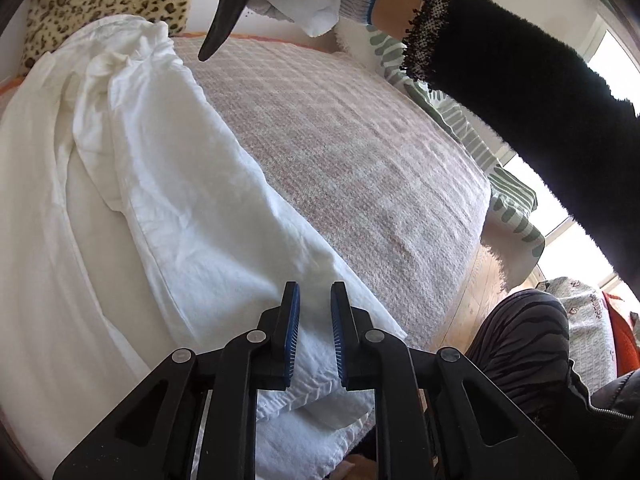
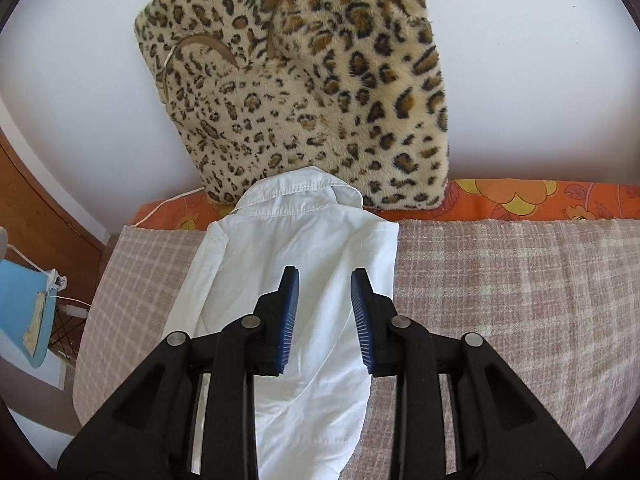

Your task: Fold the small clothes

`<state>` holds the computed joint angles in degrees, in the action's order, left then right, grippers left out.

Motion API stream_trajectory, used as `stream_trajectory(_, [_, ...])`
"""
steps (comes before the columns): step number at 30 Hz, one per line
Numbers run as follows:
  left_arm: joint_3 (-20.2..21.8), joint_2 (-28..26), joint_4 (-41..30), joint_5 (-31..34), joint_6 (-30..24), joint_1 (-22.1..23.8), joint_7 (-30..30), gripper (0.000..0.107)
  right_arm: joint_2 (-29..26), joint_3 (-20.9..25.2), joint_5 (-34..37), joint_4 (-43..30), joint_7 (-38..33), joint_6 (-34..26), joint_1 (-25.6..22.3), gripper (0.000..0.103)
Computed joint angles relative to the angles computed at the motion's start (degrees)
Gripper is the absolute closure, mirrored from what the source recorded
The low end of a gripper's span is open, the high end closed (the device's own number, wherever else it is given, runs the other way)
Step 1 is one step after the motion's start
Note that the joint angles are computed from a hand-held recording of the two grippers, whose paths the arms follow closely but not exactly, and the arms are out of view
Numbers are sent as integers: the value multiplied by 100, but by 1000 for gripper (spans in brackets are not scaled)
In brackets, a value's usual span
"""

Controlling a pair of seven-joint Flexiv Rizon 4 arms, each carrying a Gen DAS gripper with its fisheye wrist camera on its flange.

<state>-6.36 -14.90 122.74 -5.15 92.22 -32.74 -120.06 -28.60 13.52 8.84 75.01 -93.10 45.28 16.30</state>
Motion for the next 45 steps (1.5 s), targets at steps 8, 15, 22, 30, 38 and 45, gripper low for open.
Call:
stream_trajectory(8, [683,542,113,1071,-189,-620,-951,71,1975,77,850,1514,-406,-222,-495,63])
stream_trajectory(15, [626,1258,324,2339,-784,-486,-1939,62,3503,-283,1584,2855,-689,-622,-474,63])
stream_trajectory(22, [29,1783,789,2026,-1730,-221,-1270,62,4501,-643,1953,3748,-1036,-613,-260,63])
stream_trajectory(30, [-277,2781,1679,1956,-1283,743,-2417,62,3677,-331,1316,4114,-1096,170,229,82])
stream_trajectory(38, [-407,3064,2145,1648,-1311,1581,-2618,62,3127,-135,491,4536,-700,368,255,82])
stream_trajectory(45, [-109,2488,2375,478,-647,1064,-1685,62,4268,-415,1089,5217,-1310,-452,62,82])
